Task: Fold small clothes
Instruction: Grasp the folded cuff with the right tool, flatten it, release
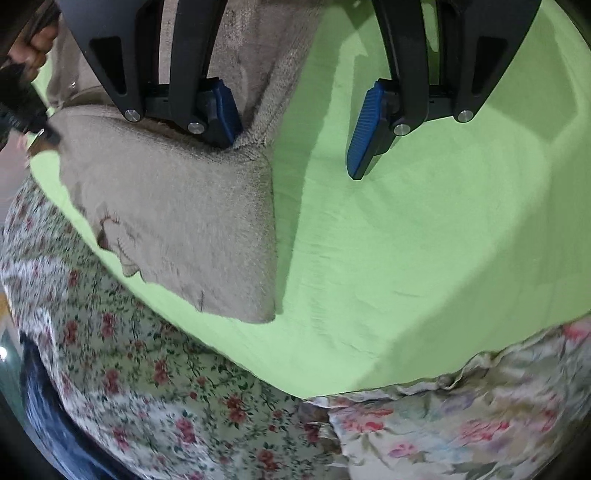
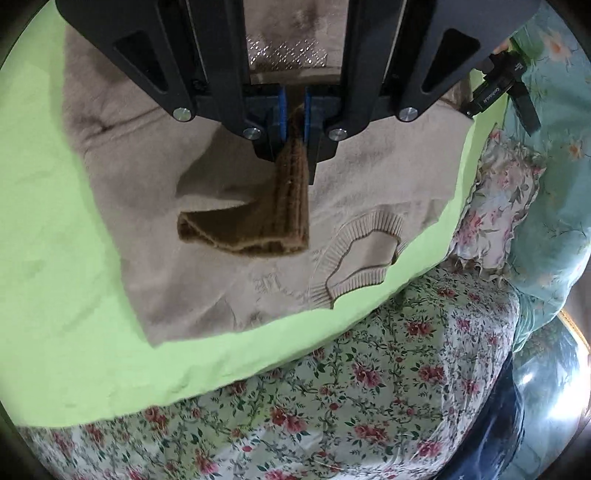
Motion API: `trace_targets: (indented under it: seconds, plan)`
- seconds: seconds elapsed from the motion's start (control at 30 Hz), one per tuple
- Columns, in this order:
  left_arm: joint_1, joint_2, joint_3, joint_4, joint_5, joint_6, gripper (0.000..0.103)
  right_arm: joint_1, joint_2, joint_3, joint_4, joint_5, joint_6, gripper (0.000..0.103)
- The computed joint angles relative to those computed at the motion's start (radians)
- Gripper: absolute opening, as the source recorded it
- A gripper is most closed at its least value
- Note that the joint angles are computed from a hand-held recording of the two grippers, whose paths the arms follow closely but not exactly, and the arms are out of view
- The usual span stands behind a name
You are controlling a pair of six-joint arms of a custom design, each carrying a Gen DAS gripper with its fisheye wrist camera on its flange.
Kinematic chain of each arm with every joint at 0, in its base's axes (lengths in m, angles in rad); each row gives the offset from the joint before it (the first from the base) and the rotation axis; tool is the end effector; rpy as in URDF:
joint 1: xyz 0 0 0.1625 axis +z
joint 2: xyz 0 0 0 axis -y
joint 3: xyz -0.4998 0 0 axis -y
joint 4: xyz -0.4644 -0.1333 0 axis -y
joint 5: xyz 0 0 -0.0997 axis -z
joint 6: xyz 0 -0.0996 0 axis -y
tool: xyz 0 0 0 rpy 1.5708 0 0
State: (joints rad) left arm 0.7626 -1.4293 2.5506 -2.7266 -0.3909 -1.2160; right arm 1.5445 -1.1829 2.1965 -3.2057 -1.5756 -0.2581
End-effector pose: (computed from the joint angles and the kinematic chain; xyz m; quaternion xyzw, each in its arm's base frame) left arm -0.1142 -0.4208 0.2045 -0.1776 0.8117 -0.4793 0.2827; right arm 0.1177 -0.5770 0.2081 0.1094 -0.9458 0.3023 0.0456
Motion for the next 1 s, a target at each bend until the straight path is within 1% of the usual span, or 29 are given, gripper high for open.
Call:
trace_targets:
  seconds: [0.07,0.13,0.23,0.27,0.3,0.33,0.37,0.4,0.5,0.53,0.57,0.6,0.67,0.73,0.77,0.83,0.9,0.93,1.0]
  plan:
    - [-0.002,0.001,0.006,-0.013,0.006,-0.007,0.056,-0.007,0.003,0.0,0.019,-0.027,0.029,0.013]
    - [-0.002,0.007,0.017,-0.074,0.004,0.019,0.056,-0.021,0.001,0.005,0.022,-0.029,0.046,0.015]
    - [-0.001,0.018,0.04,-0.205,-0.007,0.075,0.056,-0.019,-0.01,0.016,-0.011,-0.061,0.027,0.015]
    - [0.002,0.023,0.045,-0.244,-0.013,0.094,0.056,-0.013,-0.011,0.017,-0.023,-0.082,0.018,0.015]
    - [0.004,0.026,0.048,-0.272,-0.019,0.108,0.056,-0.003,-0.007,0.012,-0.022,-0.12,0.009,0.015]
    - [0.005,0.026,0.048,-0.28,-0.022,0.113,0.056,0.006,-0.001,0.003,-0.005,-0.172,0.006,0.015]
    - [0.006,0.025,0.045,-0.27,-0.024,0.111,0.056,0.007,0.001,0.002,0.001,-0.194,0.011,0.015]
    - [0.003,0.02,0.044,-0.25,-0.025,0.101,0.056,0.004,-0.001,0.004,0.001,-0.205,0.019,0.015]
    - [-0.007,-0.003,0.05,-0.208,-0.046,0.075,0.056,-0.002,-0.037,0.037,-0.031,-0.199,0.021,0.015]
    - [-0.014,-0.019,0.055,-0.183,-0.06,0.06,0.056,0.001,-0.063,0.058,-0.048,-0.202,0.012,0.016]
    - [-0.028,-0.042,0.061,-0.13,-0.07,0.025,0.057,0.001,-0.084,0.073,-0.055,-0.193,-0.001,0.016]
    - [-0.051,-0.072,0.066,-0.049,-0.078,-0.033,0.057,0.001,-0.107,0.087,-0.056,-0.181,-0.012,0.017]
    - [-0.105,-0.122,0.079,0.081,-0.104,-0.121,0.065,-0.007,-0.18,0.135,-0.048,-0.133,-0.052,0.027]
    - [-0.175,-0.171,0.092,0.228,-0.138,-0.224,0.069,-0.019,-0.244,0.178,-0.03,-0.085,-0.085,0.058]
    - [-0.202,-0.183,0.097,0.268,-0.151,-0.254,0.069,-0.03,-0.278,0.202,-0.018,-0.058,-0.106,0.061]
    - [-0.281,-0.215,0.107,0.389,-0.193,-0.336,0.069,-0.053,-0.345,0.244,0.031,-0.018,-0.14,0.061]
    - [-0.372,-0.239,0.118,0.507,-0.237,-0.431,0.072,-0.088,-0.413,0.284,0.086,0.02,-0.16,0.061]
    - [-0.421,-0.245,0.126,0.546,-0.266,-0.469,0.074,-0.112,-0.449,0.306,0.113,0.051,-0.172,0.061]
    - [-0.487,-0.242,0.142,0.564,-0.315,-0.507,0.075,-0.152,-0.516,0.347,0.149,0.09,-0.196,0.061]
